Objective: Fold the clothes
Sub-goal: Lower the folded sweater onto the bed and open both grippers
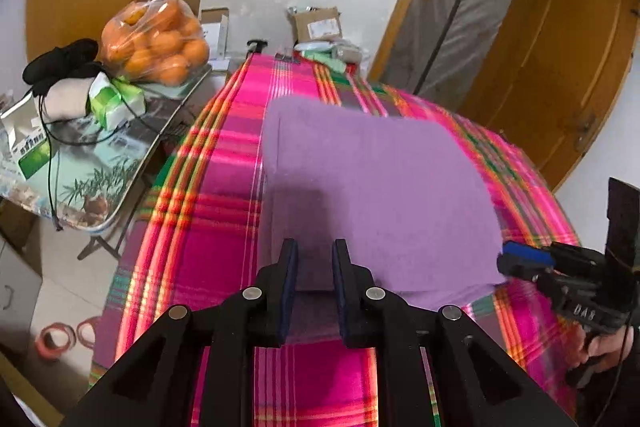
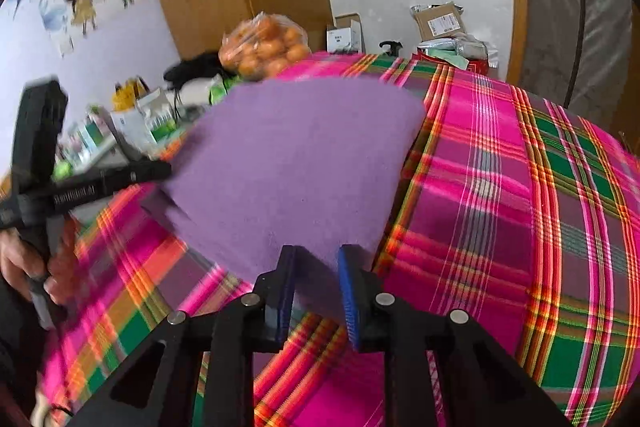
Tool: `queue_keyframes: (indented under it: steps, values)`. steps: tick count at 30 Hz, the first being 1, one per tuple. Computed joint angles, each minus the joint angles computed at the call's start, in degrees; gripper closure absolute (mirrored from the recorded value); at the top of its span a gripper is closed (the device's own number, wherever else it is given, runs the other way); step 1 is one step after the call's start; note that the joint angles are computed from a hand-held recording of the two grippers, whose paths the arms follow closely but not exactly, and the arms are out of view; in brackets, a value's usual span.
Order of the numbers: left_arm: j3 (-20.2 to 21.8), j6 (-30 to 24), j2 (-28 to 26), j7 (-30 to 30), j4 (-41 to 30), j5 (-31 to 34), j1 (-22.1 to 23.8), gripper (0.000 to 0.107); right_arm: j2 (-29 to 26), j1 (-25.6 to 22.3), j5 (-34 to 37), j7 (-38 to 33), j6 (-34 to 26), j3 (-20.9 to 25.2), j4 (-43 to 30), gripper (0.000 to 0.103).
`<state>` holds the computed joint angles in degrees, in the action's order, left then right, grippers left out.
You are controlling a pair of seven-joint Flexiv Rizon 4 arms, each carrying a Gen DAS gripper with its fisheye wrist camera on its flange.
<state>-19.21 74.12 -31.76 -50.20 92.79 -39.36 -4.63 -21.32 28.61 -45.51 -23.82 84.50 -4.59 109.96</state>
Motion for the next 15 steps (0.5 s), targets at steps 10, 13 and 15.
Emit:
queue_keyframes:
  steps: [10,13,15]
  values:
    - [8.71,-6.24,-12.60,-13.77,-22.54,11.70,-6.36,0.090,-6.14,-1.70,-1.30,3.51,0.40,-4.34,-9.82,0.080]
    - [10.55,-9.46,-16.73,-17.31,-29.73,15.55,-7.46,0.090,-9.99,-3.52,3.34,-0.22,-1.20,-2.52,-15.18,0.080]
    - [11.03,-11.48,-19.02,-18.77,-33.62,17.31,-7.70,0.090,-12.65,-4.56,6.63,-2.84,-1.98,-1.25,-18.85,0.080]
